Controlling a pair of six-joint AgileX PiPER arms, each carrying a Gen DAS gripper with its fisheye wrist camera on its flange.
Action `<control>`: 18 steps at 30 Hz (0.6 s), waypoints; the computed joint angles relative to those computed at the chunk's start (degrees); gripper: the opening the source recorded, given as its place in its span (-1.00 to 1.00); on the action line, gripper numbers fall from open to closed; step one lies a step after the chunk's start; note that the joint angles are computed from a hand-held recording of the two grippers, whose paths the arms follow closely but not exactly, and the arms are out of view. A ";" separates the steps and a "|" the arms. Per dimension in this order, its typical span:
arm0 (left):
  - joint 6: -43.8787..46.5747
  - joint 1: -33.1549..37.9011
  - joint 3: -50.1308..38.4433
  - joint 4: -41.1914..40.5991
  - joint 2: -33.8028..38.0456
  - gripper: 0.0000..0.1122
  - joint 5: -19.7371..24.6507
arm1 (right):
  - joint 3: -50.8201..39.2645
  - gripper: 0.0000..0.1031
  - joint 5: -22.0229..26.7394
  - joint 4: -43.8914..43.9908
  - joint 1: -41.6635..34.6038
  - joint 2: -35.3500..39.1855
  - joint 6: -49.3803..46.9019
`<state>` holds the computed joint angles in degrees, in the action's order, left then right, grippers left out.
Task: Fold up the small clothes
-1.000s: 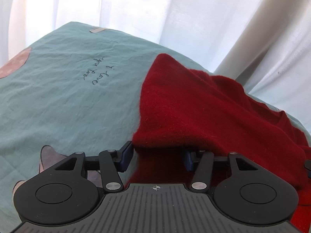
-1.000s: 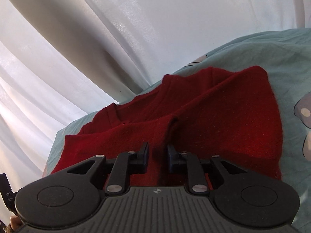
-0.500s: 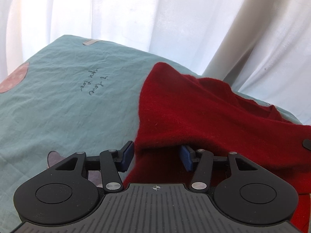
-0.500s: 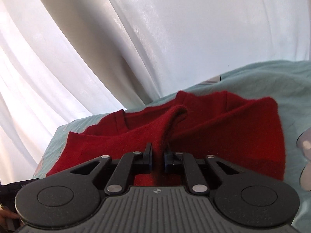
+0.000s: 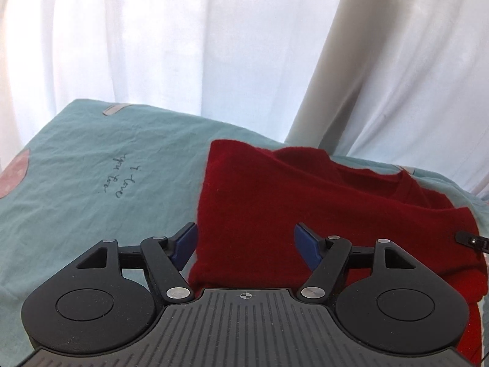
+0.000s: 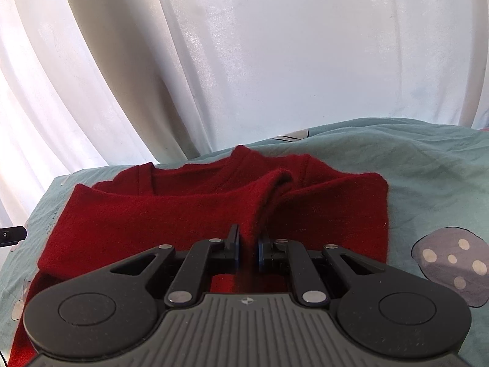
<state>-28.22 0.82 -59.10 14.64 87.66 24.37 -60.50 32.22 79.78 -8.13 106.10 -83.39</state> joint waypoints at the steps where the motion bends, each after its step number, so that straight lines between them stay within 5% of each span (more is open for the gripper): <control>1: 0.67 -0.28 -1.00 -0.35 1.81 0.29 0.55 | 0.12 -0.80 -0.66 0.06 0.06 0.13 -0.36; 3: -1.48 -1.11 -1.98 2.17 4.80 0.28 0.84 | -0.02 -0.78 -2.75 -0.68 0.66 0.70 0.05; 6: -3.67 -1.89 -3.24 4.12 7.80 0.27 2.09 | -0.72 -0.42 -7.44 -7.59 1.50 1.33 8.27; 9: -5.88 -2.81 -3.01 6.90 7.84 0.27 1.66 | 1.41 -0.25 -9.93 -4.43 1.44 -1.34 7.34; 14: -6.34 -4.44 -4.57 8.51 9.04 0.28 2.11 | 5.01 -0.23 -10.76 7.91 3.06 -4.71 -6.58; 18: -6.52 -4.23 -3.73 9.61 10.05 0.32 1.27 | 4.78 -0.27 -9.08 4.39 5.04 -3.48 -8.22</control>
